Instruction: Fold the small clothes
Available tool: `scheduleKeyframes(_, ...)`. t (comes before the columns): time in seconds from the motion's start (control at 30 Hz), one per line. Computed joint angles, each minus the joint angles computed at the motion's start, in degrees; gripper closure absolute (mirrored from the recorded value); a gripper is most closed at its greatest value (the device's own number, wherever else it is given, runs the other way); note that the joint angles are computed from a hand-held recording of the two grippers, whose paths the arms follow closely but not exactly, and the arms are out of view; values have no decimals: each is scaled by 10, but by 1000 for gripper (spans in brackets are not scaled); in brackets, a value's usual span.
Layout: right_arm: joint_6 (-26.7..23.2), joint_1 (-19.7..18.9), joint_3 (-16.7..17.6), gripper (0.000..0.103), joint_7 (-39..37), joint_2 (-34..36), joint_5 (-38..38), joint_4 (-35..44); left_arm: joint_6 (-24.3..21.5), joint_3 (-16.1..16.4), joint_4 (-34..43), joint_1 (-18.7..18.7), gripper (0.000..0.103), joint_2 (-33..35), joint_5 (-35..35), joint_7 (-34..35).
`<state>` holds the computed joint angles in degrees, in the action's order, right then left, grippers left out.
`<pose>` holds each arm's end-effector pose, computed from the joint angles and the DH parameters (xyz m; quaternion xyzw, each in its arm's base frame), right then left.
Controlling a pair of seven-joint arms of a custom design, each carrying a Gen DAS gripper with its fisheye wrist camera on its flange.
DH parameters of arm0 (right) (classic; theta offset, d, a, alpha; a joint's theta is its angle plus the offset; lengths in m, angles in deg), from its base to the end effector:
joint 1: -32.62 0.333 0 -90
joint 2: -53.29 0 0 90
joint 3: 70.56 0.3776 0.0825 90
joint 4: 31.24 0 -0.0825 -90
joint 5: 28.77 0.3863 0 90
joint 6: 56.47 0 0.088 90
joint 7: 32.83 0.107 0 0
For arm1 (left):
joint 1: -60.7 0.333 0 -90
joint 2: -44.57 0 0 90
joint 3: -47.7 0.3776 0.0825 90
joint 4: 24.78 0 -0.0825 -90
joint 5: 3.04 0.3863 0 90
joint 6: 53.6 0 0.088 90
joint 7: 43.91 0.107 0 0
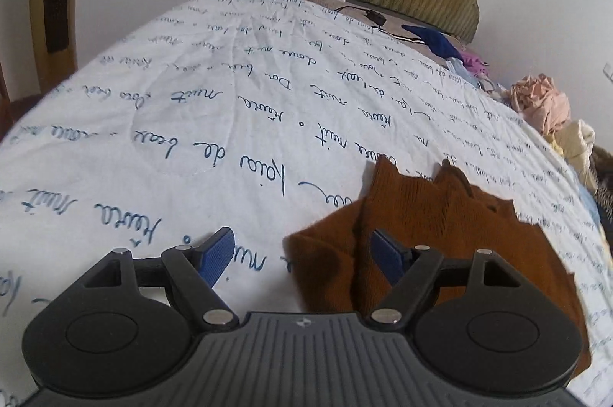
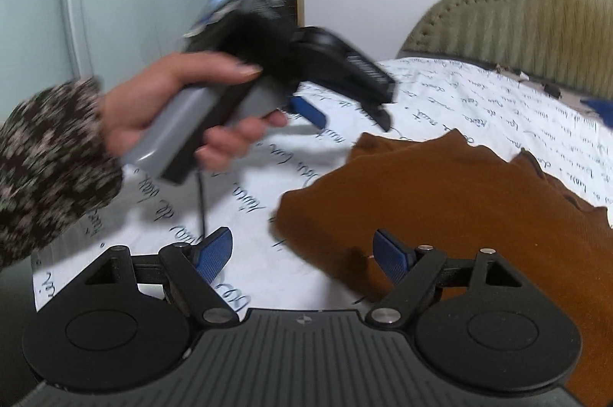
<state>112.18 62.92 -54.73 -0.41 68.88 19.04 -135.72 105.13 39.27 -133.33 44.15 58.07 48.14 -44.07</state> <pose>0.5227 0.4432 0.5317 -0.8559 0.2455 -0.1172 0.4398 0.5923 -0.3038 0.5016 -0.7709 0.5032 -0.3400 0.1923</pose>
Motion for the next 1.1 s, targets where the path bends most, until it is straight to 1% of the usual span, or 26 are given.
scheduleKeyframes(0.1, 21, 27, -14, 23, 26, -5, -46, -20, 9, 3, 13, 5, 25, 12, -11, -2)
scheduleKeyframes(0.17, 41, 40, -20, 23, 36, -9, -74, -35, 25, 2, 19, 11, 25, 19, -20, 7)
scheduleKeyframes(0.23, 62, 45, -17, 23, 35, -13, -91, -48, 30, 2, 32, 11, 25, 28, -29, 25)
scheduleKeyframes(0.37, 62, 35, -3, 23, 28, -21, -91, -58, -15, 1, 78, -5, 25, 54, -31, 76)
scheduleKeyframes(0.43, 61, 40, -9, 23, 42, -24, -97, -63, -21, -4, 97, -6, 24, 70, -45, 108)
scheduleKeyframes(0.53, 57, 36, -13, 23, 62, -22, -94, -56, -42, -11, 132, -8, 25, 98, -78, 156)
scheduleKeyframes(0.6, 62, 50, -33, 23, 96, -16, -119, -48, -57, -16, 158, -9, 24, 117, -102, 192)
scheduleKeyframes(0.67, 59, 50, -34, 23, 109, -11, -131, -40, -58, -13, 173, -14, 24, 128, -113, 213)
scheduleKeyframes(0.73, 75, 59, -40, 23, 113, -6, -156, -41, -56, -13, 185, -17, 25, 137, -121, 234)
scheduleKeyframes(0.8, 94, 80, -57, 23, 127, 0, -191, -43, -58, -13, 195, -20, 24, 145, -130, 256)
scheduleKeyframes(0.87, 102, 95, -71, 23, 143, 4, -215, -42, -67, -11, 206, -25, 24, 152, -135, 276)
scheduleKeyframes(0.9, 106, 108, -85, 23, 155, 7, -230, -41, -70, -9, 209, -28, 25, 155, -135, 284)
scheduleKeyframes(0.97, 118, 143, -124, 23, 181, 14, -268, -39, -71, -7, 211, -31, 24, 158, -139, 294)
scheduleKeyframes(1.03, 127, 184, -171, 23, 209, 22, -302, -36, -71, -6, 211, -32, 24, 159, -142, 301)
scheduleKeyframes(1.07, 132, 201, -190, 23, 220, 21, -313, -43, -69, -5, 210, -31, 24, 160, -144, 303)
scheduleKeyframes(1.1, 128, 207, -197, 23, 226, 25, -321, -38, -66, -5, 209, -30, 24, 160, -147, 306)
